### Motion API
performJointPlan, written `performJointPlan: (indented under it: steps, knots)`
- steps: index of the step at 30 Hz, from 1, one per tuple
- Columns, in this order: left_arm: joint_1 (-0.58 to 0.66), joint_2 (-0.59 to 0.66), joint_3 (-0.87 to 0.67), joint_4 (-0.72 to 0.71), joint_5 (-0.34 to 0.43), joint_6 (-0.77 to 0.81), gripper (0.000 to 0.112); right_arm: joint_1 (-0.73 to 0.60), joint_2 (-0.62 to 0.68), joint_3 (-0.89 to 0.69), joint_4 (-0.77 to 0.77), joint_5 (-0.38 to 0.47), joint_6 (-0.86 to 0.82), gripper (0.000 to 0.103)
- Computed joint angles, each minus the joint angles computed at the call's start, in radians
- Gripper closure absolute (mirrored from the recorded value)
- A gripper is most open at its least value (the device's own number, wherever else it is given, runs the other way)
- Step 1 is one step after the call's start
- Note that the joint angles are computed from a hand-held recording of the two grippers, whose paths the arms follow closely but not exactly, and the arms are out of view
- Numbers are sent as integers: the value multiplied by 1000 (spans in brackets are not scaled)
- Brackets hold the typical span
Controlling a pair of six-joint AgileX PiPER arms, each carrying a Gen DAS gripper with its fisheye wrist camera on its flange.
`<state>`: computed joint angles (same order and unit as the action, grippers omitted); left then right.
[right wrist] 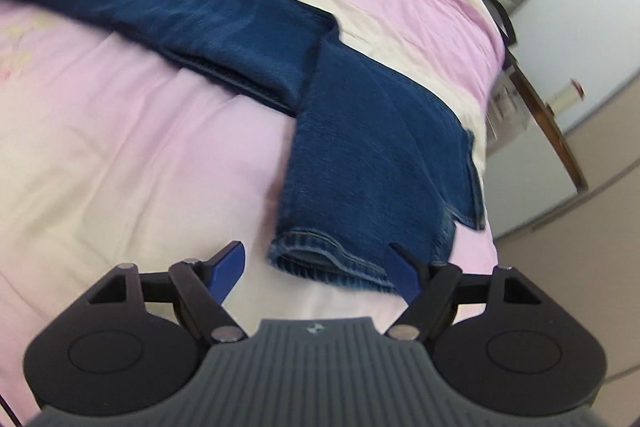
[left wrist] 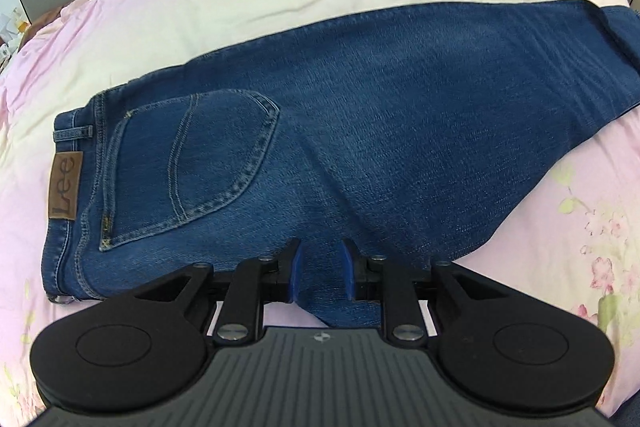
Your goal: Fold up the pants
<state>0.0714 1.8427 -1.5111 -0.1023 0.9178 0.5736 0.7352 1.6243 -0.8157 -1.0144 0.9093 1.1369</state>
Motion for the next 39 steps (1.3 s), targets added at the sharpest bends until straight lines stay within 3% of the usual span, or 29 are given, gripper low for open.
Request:
performJointPlan:
  steps: [3, 5, 6, 7, 9, 13, 16, 22, 29, 31, 35, 36, 37, 39]
  knots:
    - [-13, 16, -5, 13, -7, -24, 85, -2, 66, 32, -110, -29, 55, 29]
    - [-13, 24, -3, 13, -13, -26, 86, -21, 57, 53, -140, -34, 66, 63]
    - [-12, 32, -9, 9, -8, -31, 85, -45, 48, 44, -111, -31, 22, 87]
    - [-8, 44, -27, -4, 13, -36, 85, -69, 26, 40, -87, -30, -19, 97]
    - [5, 62, -50, -42, 39, -19, 86, -131, -46, 28, -32, -54, -115, 100]
    - [-1, 90, -73, -31, 56, -12, 86, -298, -142, -89, 44, -45, -361, 101]
    - [-6, 118, -101, -30, 73, -20, 86, -445, -106, -242, 48, -15, -482, 102]
    - [-2, 156, -130, -46, 78, -24, 86, -680, 161, -602, 37, -4, -619, 103]
    - [-9, 202, -198, -38, 121, -72, 86, -773, 526, -962, -16, 37, -690, 103]
    - [-17, 206, -201, -26, 119, -75, 86, -802, 587, -1039, 14, 41, -695, 103]
    - [-20, 207, -205, -14, 124, -66, 86, -835, 587, -1028, 63, 2, -666, 103]
    - [-19, 206, -202, -16, 123, -64, 86, -854, 558, -1005, 141, -38, -678, 97]
    - [-17, 205, -202, -18, 124, -63, 86, -877, 543, -1006, 241, -64, -714, 81]
    - [-18, 206, -203, -19, 124, -69, 86, -904, 525, -1001, 352, -93, -711, 73]
